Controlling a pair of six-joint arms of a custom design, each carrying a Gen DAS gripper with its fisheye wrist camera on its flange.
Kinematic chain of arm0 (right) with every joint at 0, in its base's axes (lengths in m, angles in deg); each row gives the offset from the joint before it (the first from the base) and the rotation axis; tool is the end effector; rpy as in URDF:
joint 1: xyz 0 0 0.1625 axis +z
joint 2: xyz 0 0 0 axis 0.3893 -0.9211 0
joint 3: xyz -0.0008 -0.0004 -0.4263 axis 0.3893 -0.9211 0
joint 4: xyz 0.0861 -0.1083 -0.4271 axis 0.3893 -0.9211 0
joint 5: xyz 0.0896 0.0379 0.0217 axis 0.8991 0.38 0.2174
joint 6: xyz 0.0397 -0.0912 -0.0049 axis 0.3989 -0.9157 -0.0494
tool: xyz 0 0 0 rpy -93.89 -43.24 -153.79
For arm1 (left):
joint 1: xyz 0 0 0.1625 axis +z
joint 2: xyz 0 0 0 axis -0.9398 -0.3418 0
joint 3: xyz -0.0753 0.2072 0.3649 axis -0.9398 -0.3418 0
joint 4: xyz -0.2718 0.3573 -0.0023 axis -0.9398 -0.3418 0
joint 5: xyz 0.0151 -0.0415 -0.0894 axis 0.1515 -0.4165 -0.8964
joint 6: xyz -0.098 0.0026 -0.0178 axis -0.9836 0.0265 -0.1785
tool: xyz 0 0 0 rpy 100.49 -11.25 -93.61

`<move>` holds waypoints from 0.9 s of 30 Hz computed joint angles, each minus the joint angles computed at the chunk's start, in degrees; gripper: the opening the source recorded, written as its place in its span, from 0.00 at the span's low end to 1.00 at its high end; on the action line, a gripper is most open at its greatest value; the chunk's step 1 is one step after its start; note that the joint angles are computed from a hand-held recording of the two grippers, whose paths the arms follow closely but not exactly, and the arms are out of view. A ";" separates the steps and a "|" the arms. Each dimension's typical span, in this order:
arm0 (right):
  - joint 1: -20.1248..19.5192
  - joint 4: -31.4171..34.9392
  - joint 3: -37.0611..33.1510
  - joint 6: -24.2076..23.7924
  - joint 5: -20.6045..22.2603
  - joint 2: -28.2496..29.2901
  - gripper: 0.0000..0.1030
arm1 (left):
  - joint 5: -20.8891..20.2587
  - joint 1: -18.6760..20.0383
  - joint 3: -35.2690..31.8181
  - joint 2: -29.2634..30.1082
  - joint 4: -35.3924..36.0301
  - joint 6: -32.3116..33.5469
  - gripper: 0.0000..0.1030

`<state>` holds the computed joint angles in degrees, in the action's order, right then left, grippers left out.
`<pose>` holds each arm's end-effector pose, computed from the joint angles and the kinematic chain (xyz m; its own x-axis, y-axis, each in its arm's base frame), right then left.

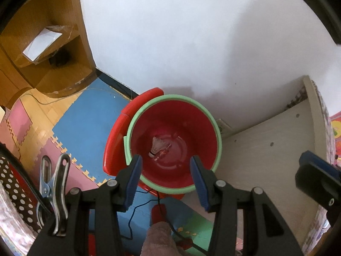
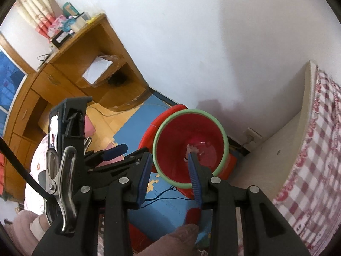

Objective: Collect trash
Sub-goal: 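Open the right gripper to drop the plastic bottle into the bucket, then move both grippers back over the trash on the bed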

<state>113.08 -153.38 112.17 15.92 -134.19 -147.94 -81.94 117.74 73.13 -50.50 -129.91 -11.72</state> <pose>0.4354 -0.3266 0.0754 -0.8675 0.1670 0.4686 -0.0826 0.8805 -0.4667 -0.0904 -0.3755 0.2984 -0.7979 0.2707 -0.5386 0.3650 0.9280 -0.0744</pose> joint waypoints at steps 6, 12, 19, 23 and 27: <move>3.38 0.18 -0.14 -0.50 -1.24 -0.92 0.35 | 1.30 -4.31 -0.68 -4.35 5.60 -3.43 0.48; 7.32 1.57 -0.76 0.25 -2.72 -1.84 0.35 | 2.48 -9.85 -1.69 -9.01 13.59 -8.53 0.48; 12.26 3.91 -0.52 3.32 -3.95 -4.05 0.35 | 2.04 -17.77 -3.49 -13.61 23.72 -15.55 0.48; 14.84 5.80 -0.28 7.08 -4.58 -5.66 0.35 | 0.98 -23.57 -4.80 -15.49 29.69 -20.60 0.48; 17.98 9.35 -0.29 10.83 -6.12 -7.63 0.35 | -0.61 -28.40 -6.01 -16.19 33.45 -24.51 0.48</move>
<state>131.06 -144.03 111.88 26.75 -140.31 -155.58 -82.55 89.34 67.12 -66.68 -96.45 -36.23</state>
